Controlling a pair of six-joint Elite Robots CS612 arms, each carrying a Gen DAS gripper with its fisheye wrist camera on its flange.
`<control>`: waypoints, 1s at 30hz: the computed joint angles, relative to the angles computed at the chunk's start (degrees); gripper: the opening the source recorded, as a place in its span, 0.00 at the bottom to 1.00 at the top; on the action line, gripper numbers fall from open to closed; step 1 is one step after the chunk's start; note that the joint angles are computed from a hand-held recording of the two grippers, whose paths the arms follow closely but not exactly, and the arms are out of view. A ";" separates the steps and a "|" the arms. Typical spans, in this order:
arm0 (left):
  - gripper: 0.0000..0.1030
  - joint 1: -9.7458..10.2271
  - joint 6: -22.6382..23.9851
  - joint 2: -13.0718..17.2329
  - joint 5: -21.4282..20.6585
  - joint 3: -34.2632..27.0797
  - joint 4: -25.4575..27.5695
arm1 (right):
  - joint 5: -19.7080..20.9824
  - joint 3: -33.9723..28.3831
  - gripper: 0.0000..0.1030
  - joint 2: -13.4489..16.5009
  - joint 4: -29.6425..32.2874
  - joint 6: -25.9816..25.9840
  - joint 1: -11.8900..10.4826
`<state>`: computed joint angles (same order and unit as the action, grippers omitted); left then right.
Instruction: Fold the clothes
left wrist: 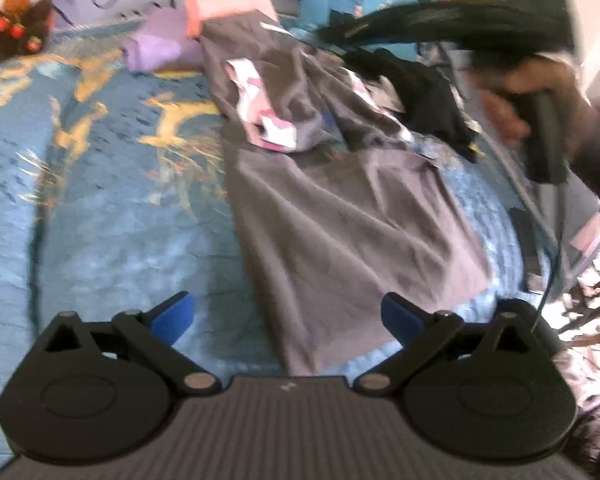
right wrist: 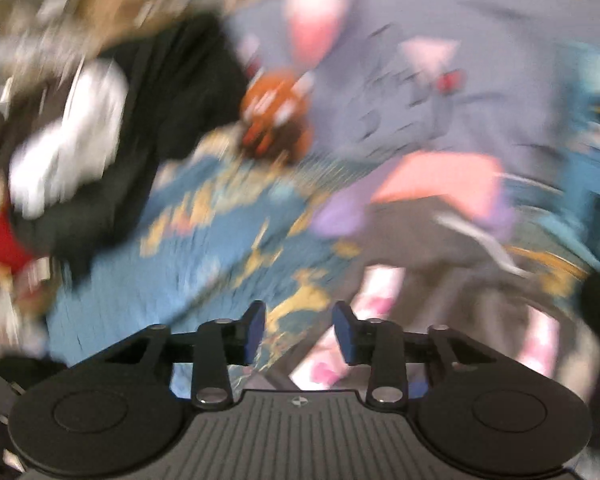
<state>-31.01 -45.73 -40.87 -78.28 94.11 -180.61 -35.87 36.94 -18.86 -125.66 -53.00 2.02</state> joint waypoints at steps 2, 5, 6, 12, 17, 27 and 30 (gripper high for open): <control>0.99 0.74 -0.23 0.99 -5.14 0.02 -3.92 | 2.18 4.93 0.54 -1.80 -7.05 6.46 -2.67; 0.99 1.64 -2.69 2.94 -11.58 0.47 -11.83 | 1.39 11.52 0.59 -4.20 -11.01 11.05 -6.13; 0.99 1.79 -3.83 3.58 -12.70 0.51 -13.75 | 0.58 13.60 0.59 -4.97 -11.38 12.07 -7.00; 0.99 1.91 -11.51 4.50 -11.66 0.27 -11.83 | -2.68 22.42 0.59 -6.75 -14.13 32.29 -10.81; 0.99 2.15 -20.31 5.28 -13.22 1.10 -14.05 | -2.58 25.14 0.59 -6.14 -17.97 51.01 -11.82; 0.93 2.98 -34.69 10.89 -14.73 -1.79 -28.35 | -0.64 23.04 0.59 -4.53 -14.84 58.54 -11.25; 0.87 3.04 -36.56 11.31 -14.55 -2.42 -27.31 | -1.10 22.65 0.59 -4.40 -13.07 59.24 -10.95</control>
<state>-27.97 -82.29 -29.56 -92.83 91.69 -207.91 -36.96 59.59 -23.26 -138.73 6.24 -8.93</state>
